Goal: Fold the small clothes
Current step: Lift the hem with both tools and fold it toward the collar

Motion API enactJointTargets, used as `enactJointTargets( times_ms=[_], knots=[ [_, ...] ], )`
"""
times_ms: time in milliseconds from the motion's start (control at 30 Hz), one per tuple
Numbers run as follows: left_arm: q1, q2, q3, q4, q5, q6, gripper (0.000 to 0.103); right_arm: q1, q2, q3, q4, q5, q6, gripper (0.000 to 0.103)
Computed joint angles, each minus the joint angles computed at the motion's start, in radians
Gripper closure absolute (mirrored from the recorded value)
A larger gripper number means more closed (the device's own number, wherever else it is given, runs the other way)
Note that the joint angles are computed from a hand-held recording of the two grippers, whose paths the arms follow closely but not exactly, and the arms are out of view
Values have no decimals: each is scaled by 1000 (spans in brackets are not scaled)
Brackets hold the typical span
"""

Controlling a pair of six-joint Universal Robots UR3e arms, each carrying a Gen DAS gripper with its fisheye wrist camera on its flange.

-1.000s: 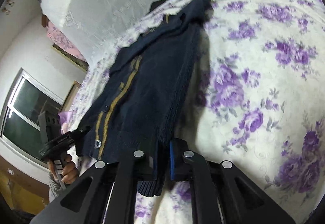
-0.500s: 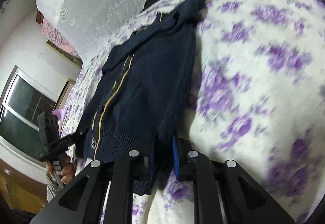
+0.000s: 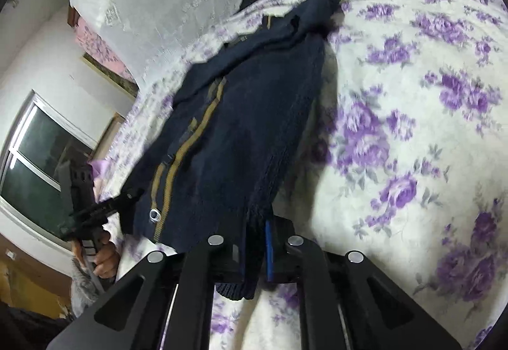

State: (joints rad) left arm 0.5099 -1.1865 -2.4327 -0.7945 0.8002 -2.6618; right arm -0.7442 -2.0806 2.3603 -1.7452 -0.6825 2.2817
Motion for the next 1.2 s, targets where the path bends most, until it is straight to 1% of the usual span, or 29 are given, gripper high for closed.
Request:
enactJointTargets(
  times_ms=[67, 133, 233, 400, 500, 567, 733, 867, 933, 1033, 1200],
  knots=[
    [-3, 9, 28, -19, -9, 0, 92, -20, 0, -50, 94, 36, -47, 94],
    [-7, 8, 67, -33, -19, -8, 92, -9, 14, -93, 100, 59, -34, 94],
    [-33, -21, 124, 5, -13, -55, 92, 24, 49, -152, 61, 91, 12, 94],
    [-76, -95, 223, 76, 7, -138, 92, 89, 126, -224, -77, 125, 135, 94],
    [-115, -150, 281, 134, 40, -190, 92, 133, 216, -266, -234, 139, 262, 94],
    [-141, -196, 333, 162, 61, -218, 92, 147, 255, -277, -308, 144, 320, 94],
    [-181, -286, 432, 200, 92, -261, 92, 194, 394, -347, -486, 160, 478, 94],
    [-211, -380, 526, 230, 117, -311, 92, 238, 507, -418, -627, 153, 604, 94],
    [-233, -434, 582, 249, 144, -332, 92, 261, 572, -468, -693, 147, 670, 94],
    [-256, -499, 653, 270, 172, -357, 92, 291, 661, -542, -778, 135, 758, 94],
    [-276, -621, 805, 260, 193, -408, 92, 321, 787, -662, -861, 116, 871, 94]
  ],
)
